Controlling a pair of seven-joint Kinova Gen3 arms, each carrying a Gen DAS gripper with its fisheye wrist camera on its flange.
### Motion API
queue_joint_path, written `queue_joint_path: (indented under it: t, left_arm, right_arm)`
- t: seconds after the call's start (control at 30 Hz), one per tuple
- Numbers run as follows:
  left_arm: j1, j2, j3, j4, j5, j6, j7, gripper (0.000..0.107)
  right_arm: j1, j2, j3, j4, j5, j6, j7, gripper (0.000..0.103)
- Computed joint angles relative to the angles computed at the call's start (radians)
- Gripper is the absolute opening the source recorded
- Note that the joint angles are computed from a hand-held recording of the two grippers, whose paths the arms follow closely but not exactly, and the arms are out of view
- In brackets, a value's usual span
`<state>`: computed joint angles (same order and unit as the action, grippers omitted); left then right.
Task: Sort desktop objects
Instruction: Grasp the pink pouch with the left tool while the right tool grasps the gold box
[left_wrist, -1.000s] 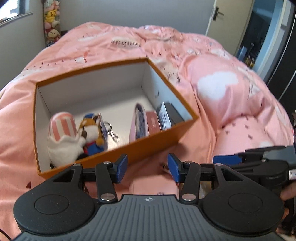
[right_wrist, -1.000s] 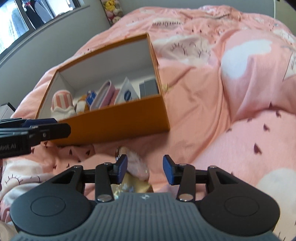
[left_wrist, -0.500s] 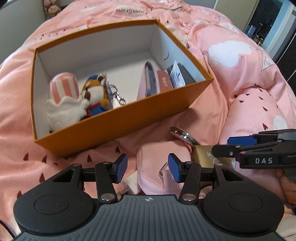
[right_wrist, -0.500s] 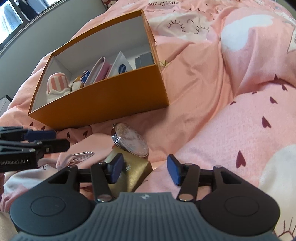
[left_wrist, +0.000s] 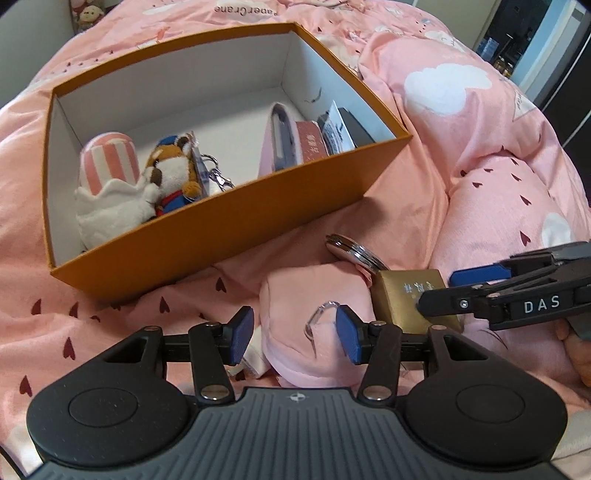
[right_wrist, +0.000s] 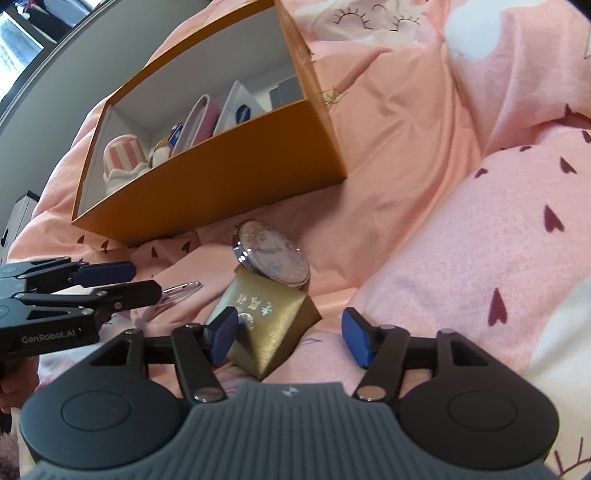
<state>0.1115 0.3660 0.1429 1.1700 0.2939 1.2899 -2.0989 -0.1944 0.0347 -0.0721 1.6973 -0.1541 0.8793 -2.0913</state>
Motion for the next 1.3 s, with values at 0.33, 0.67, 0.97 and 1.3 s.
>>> queue_joint_path:
  t: [0.33,0.67,0.97,1.3]
  left_arm:
    - [-0.013,0.077,-0.005,-0.087,0.018,0.13,0.094,0.064]
    - [-0.028,0.096,0.002,-0.098,0.041,0.163,0.124,0.057]
    - [-0.012,0.027,-0.002,-0.035,0.016,0.064,0.082,0.043]
    - [-0.005,-0.032,-0.006,-0.014,-0.017,-0.013,0.011,0.039]
  right_arm:
    - [0.077,0.044,0.025,0.025,-0.242,-0.031,0.18,0.068]
    - [0.085,0.044,0.016,0.043,-0.271,-0.056,0.214,0.064]
    - [0.073,0.016,0.018,0.036,-0.25,-0.074,0.207,0.042]
    - [0.088,0.073,0.023,-0.04,-0.244,0.034,0.265,0.056]
